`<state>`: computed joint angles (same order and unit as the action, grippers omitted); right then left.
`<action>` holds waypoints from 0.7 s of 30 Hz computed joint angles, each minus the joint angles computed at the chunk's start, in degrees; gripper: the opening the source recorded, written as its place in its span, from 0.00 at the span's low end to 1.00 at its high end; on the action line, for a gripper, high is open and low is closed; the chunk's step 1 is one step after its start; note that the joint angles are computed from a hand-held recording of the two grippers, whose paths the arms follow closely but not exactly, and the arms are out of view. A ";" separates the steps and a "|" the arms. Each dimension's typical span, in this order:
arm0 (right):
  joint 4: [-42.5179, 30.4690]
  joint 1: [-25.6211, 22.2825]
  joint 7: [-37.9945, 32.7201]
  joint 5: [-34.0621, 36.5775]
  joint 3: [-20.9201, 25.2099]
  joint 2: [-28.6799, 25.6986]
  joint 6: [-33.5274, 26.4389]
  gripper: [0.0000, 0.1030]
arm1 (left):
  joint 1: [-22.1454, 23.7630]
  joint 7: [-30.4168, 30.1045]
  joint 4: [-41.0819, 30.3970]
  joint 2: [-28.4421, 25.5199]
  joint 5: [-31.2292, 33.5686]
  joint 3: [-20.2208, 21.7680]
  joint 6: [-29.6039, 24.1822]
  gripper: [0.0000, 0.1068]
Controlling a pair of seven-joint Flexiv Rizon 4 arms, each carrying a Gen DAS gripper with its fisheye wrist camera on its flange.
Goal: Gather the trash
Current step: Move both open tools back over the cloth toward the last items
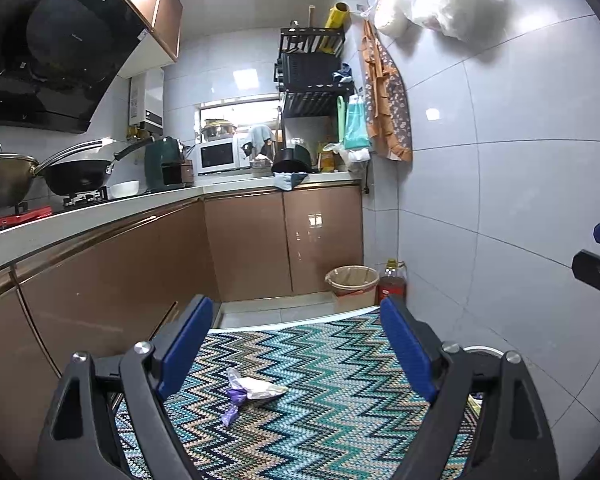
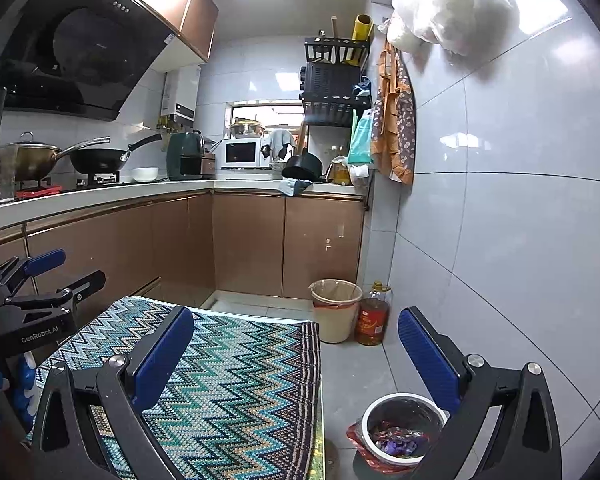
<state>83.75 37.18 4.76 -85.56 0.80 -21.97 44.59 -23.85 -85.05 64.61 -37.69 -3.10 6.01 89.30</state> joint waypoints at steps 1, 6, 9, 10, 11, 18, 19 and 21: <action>-0.75 -0.20 -0.41 0.42 -0.09 -0.65 0.53 1.00 | 0.15 -0.01 -0.36 -0.27 -0.11 -0.05 -0.24 0.80; -3.74 -0.53 -2.66 3.56 -1.08 -3.50 3.38 1.00 | 0.78 -0.93 -3.49 -2.77 -0.56 0.72 -2.34 0.80; -6.71 -0.57 -5.79 7.31 -2.07 -6.31 5.68 1.00 | 1.42 -1.53 -6.27 -4.66 -0.51 0.82 -4.78 0.80; -7.84 -0.49 -6.96 8.76 -2.45 -7.34 6.34 1.00 | 1.81 -1.66 -7.55 -5.56 -0.51 0.71 -5.80 0.80; -8.57 -0.26 -7.79 9.89 -2.92 -8.03 6.85 1.00 | 2.22 -1.77 -8.62 -6.33 -0.48 0.47 -6.74 0.80; -20.91 -0.79 -22.37 24.90 -3.24 -18.30 10.95 1.00 | 7.50 -0.41 -16.27 -12.47 -1.81 -3.74 -15.33 0.80; -24.40 -1.23 -26.17 28.20 -2.36 -20.95 11.09 1.00 | 8.31 0.14 -16.92 -13.17 -1.99 -4.18 -16.46 0.80; -30.47 -1.77 -32.70 33.54 -0.71 -25.23 10.29 0.99 | 9.74 0.64 -18.35 -14.75 -2.06 -4.05 -19.04 0.80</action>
<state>53.27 35.42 -27.94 -52.02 0.10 -47.20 54.87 -14.11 -84.41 46.25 -52.45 -5.16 1.95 70.26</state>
